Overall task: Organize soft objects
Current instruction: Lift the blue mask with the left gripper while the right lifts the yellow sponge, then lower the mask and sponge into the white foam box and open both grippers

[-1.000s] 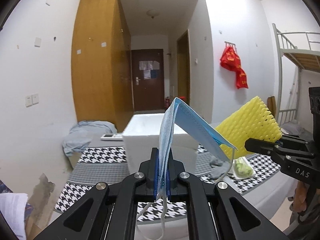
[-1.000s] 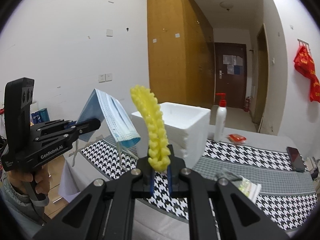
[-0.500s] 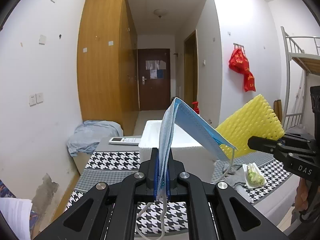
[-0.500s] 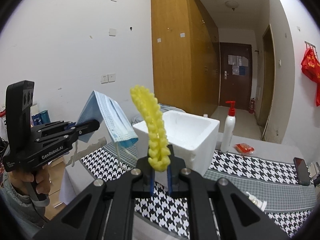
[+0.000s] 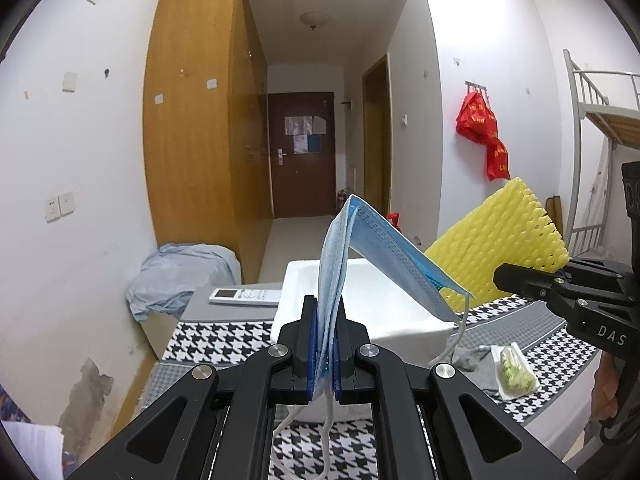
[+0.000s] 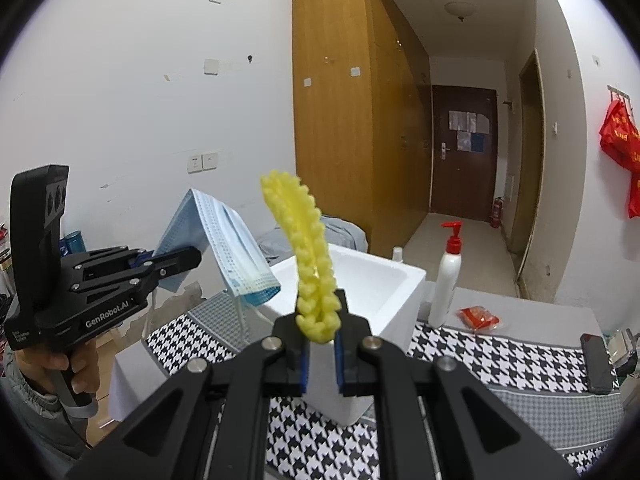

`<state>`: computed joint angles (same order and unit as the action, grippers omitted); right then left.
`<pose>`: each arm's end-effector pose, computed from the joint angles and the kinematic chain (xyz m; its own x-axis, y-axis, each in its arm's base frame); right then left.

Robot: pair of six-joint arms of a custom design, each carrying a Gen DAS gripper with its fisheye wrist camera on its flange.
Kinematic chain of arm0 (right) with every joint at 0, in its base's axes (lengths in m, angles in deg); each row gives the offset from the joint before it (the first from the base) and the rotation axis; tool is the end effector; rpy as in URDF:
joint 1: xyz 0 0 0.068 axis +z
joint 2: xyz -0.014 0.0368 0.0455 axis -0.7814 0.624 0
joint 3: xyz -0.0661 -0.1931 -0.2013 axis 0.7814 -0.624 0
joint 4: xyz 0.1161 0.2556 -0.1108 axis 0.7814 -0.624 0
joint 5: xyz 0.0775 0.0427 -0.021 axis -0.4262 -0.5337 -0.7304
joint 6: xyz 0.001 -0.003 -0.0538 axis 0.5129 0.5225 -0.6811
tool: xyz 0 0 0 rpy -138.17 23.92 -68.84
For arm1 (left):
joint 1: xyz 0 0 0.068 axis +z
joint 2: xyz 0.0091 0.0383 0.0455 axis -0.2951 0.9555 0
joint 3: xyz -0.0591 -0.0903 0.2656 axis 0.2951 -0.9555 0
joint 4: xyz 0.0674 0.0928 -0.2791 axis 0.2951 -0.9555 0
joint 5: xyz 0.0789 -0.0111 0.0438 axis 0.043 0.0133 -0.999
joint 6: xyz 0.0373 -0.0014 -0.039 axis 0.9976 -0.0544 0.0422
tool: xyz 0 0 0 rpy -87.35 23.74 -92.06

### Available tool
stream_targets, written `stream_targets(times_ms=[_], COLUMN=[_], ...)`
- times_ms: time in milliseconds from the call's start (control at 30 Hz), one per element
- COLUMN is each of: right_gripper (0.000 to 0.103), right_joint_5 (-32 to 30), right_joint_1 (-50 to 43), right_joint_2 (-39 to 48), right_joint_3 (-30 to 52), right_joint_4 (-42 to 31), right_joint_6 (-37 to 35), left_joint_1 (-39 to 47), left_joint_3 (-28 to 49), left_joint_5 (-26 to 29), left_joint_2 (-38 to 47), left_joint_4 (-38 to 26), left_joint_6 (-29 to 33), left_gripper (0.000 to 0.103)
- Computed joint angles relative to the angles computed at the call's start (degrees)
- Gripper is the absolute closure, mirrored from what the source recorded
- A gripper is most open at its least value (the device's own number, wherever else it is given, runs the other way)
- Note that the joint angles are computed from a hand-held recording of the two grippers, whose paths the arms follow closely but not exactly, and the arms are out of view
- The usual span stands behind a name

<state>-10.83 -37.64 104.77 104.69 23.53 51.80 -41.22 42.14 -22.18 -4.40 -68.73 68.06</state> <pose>0.2413 0.0632 0.2027 -0.3229 -0.0893 -0.9422 -0.3437 0.9386 0.0288 0.2614 -0.1154 0.2098 -0.3003 0.1518 -0.9417 0.3837 0.9231 0.0264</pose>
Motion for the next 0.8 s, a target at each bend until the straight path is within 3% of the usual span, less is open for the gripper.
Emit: stream_targets(times_ms=[800], right_gripper=[0.09], right_joint_5=[-1.2], right_joint_1=[-3.6], right_joint_2=[17.8], right_joint_3=[12.2], right_joint_4=[1.9], right_joint_6=[1.6], left_joint_1=[5.2], left_joint_3=[17.5], left_joint_5=[6.7], left_joint_2=[20.4], left_joint_4=[0.2], left_joint_6=[-0.1], left_gripper=[0.097])
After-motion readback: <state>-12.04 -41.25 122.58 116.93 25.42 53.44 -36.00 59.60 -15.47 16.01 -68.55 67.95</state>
